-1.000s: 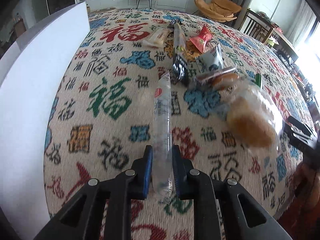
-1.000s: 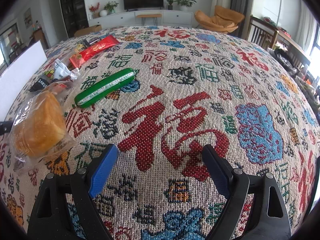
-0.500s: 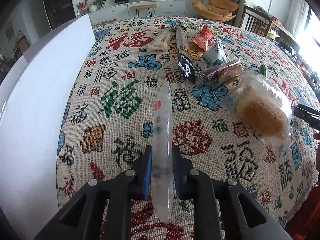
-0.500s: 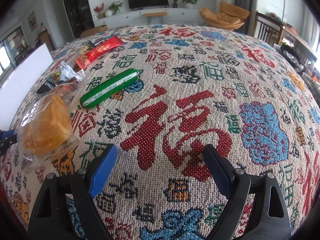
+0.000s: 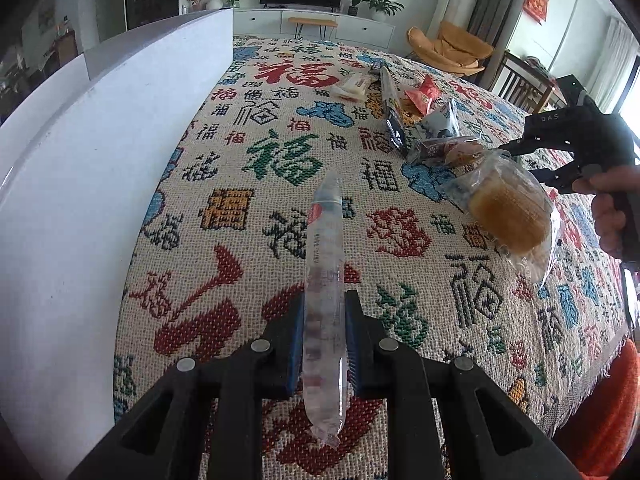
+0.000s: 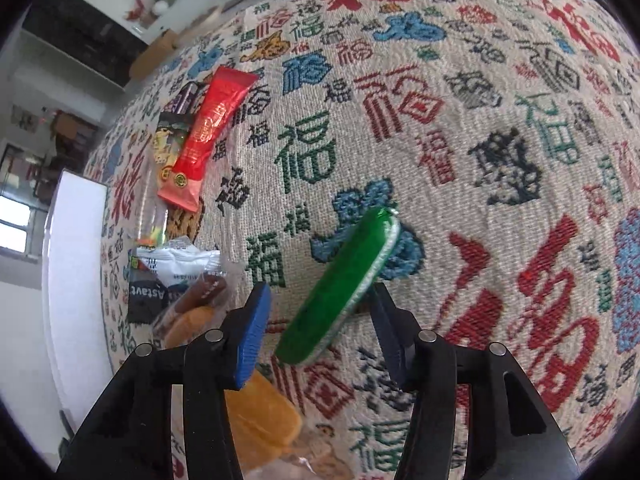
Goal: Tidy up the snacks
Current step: 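Grasp the clear tube snack with the left tool while the right tool grasps the green sausage stick, then carry both snacks into the cork-floored box and open both tools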
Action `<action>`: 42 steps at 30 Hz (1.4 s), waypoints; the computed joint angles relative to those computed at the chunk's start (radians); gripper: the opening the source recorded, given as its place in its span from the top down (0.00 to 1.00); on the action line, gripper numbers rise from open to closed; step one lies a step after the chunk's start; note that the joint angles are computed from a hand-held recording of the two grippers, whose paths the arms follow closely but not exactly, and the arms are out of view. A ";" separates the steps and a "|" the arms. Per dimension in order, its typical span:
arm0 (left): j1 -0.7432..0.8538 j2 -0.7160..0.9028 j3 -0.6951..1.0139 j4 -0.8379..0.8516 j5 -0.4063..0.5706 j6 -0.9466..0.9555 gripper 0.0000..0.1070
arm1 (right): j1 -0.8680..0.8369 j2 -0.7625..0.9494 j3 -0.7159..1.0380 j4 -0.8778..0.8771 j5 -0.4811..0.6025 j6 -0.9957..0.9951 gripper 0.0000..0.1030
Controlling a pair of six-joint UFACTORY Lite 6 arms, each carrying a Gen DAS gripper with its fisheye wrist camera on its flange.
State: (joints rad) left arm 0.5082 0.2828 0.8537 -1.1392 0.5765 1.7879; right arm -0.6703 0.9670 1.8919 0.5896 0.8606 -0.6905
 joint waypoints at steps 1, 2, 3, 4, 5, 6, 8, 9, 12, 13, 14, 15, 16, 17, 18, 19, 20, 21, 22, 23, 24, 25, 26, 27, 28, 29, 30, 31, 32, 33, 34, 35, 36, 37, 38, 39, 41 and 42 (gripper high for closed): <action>0.010 -0.001 0.004 0.000 0.010 0.000 0.83 | 0.019 -0.020 -0.028 -0.011 -0.039 0.007 0.51; 0.020 -0.002 0.010 0.002 0.026 -0.001 0.83 | 0.034 -0.018 -0.027 -0.030 -0.052 0.011 0.75; 0.031 -0.006 0.015 0.005 0.046 -0.004 0.83 | 0.035 -0.018 -0.026 -0.020 -0.056 -0.004 0.76; 0.040 -0.012 0.020 0.008 0.067 -0.010 0.83 | 0.029 -0.020 -0.031 0.002 -0.050 -0.026 0.77; 0.047 -0.022 0.022 0.014 0.087 -0.023 0.83 | 0.025 -0.029 -0.046 0.005 -0.062 -0.039 0.77; 0.053 -0.030 0.027 0.022 0.108 -0.038 0.83 | 0.016 -0.046 -0.067 0.012 -0.078 -0.060 0.77; 0.072 -0.052 0.034 0.043 0.163 -0.069 0.83 | -0.029 -0.053 -0.056 0.064 -0.048 -0.120 0.78; 0.081 -0.064 0.040 0.054 0.192 -0.091 0.83 | -0.050 -0.058 -0.047 0.091 -0.026 -0.142 0.78; 0.115 -0.078 0.101 0.106 0.310 -0.192 0.83 | -0.093 -0.080 -0.008 0.151 0.079 -0.174 0.78; 0.133 -0.079 0.137 0.122 0.358 -0.228 0.83 | -0.103 -0.099 -0.008 0.172 0.118 -0.182 0.78; 0.151 -0.077 0.177 0.136 0.403 -0.263 0.83 | -0.104 -0.126 -0.017 0.195 0.154 -0.190 0.78; 0.172 -0.069 0.227 0.145 0.449 -0.296 0.83 | -0.100 -0.162 -0.036 0.220 0.194 -0.198 0.78; 0.200 -0.054 0.292 0.153 0.500 -0.331 0.83 | -0.087 -0.212 -0.079 0.252 0.227 -0.214 0.77; 0.226 -0.033 0.362 0.157 0.538 -0.362 0.83 | -0.063 -0.274 -0.137 0.284 0.255 -0.233 0.78; 0.254 -0.007 0.439 0.160 0.568 -0.394 0.83 | -0.053 -0.351 -0.207 0.310 0.299 -0.260 0.78; 0.279 0.027 0.519 0.163 0.587 -0.424 0.83 | -0.028 -0.426 -0.278 0.338 0.337 -0.281 0.77; 0.300 0.065 0.600 0.168 0.597 -0.449 0.83 | 0.020 -0.498 -0.347 0.369 0.360 -0.292 0.77; 0.318 0.111 0.689 0.179 0.587 -0.472 0.83 | 0.070 -0.570 -0.420 0.397 0.374 -0.305 0.77; 0.330 0.155 0.768 0.195 0.566 -0.498 0.83 | 0.135 -0.639 -0.486 0.425 0.376 -0.307 0.77; 0.340 0.203 0.845 0.218 0.545 -0.528 0.83 | 0.207 -0.699 -0.543 0.454 0.369 -0.301 0.77; 0.351 0.263 0.933 0.246 0.530 -0.557 0.83 | 0.283 -0.747 -0.589 0.483 0.355 -0.293 0.77; 0.358 0.317 1.009 0.274 0.517 -0.583 0.83 | 0.362 -0.787 -0.632 0.506 0.330 -0.286 0.77; 0.361 0.374 1.087 0.310 0.506 -0.615 0.82 | 0.443 -0.812 -0.661 0.526 0.294 -0.276 0.77; 0.365 0.423 1.145 0.343 0.492 -0.642 0.82 | 0.519 -0.824 -0.680 0.549 0.253 -0.268 0.77; 0.369 0.473 1.204 0.373 0.471 -0.673 0.81 | 0.584 -0.825 -0.693 0.574 0.215 -0.268 0.74; 0.375 0.518 1.254 0.397 0.456 -0.698 0.71 | 0.638 -0.819 -0.701 0.595 0.186 -0.268 0.70; 0.381 0.556 1.296 0.416 0.448 -0.722 0.52 | 0.679 -0.815 -0.707 0.612 0.154 -0.269 0.67; 0.391 0.578 1.315 0.420 0.433 -0.739 0.41 | 0.691 -0.819 -0.721 0.631 0.141 -0.282 0.56; 0.403 0.574 1.292 0.400 0.407 -0.730 0.28 | 0.697 -0.833 -0.742 0.651 0.126 -0.295 0.52; 0.416 0.561 1.258 0.368 0.382 -0.707 0.26 | 0.687 -0.849 -0.762 0.666 0.124 -0.314 0.52; 0.420 0.545 1.219 0.345 0.358 -0.683 0.26 | 0.665 -0.879 -0.788 0.669 0.125 -0.335 0.52; 0.419 0.523 1.177 0.329 0.338 -0.662 0.26 | 0.637 -0.897 -0.802 0.663 0.111 -0.362 0.50; 0.414 0.503 1.138 0.305 0.318 -0.634 0.26 | 0.598 -0.911 -0.813 0.651 0.092 -0.391 0.48; 0.406 0.465 1.072 0.268 0.287 -0.593 0.26 | 0.557 -0.928 -0.825 0.638 0.074 -0.419 0.46; 0.391 0.435 1.035 0.234 0.275 -0.574 0.26 | 0.502 -0.935 -0.839 0.626 0.060 -0.462 0.42; 0.380 0.394 0.965 0.172 0.280 -0.515 0.26 | 0.445 -0.933 -0.847 0.610 0.037 -0.505 0.41; 0.356 0.343 0.889 0.117 0.294 -0.440 0.26 | 0.326 -0.914 -0.857 0.568 -0.029 -0.592 0.40; 0.326 0.298 0.812 0.077 0.264 -0.370 0.26 | 0.264 -0.890 -0.863 0.557 -0.068 -0.654 0.40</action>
State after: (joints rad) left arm 0.8340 0.5810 1.6654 -1.0620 0.8401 1.4176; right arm -0.4067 0.0775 1.0284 1.1463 0.7922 -1.3449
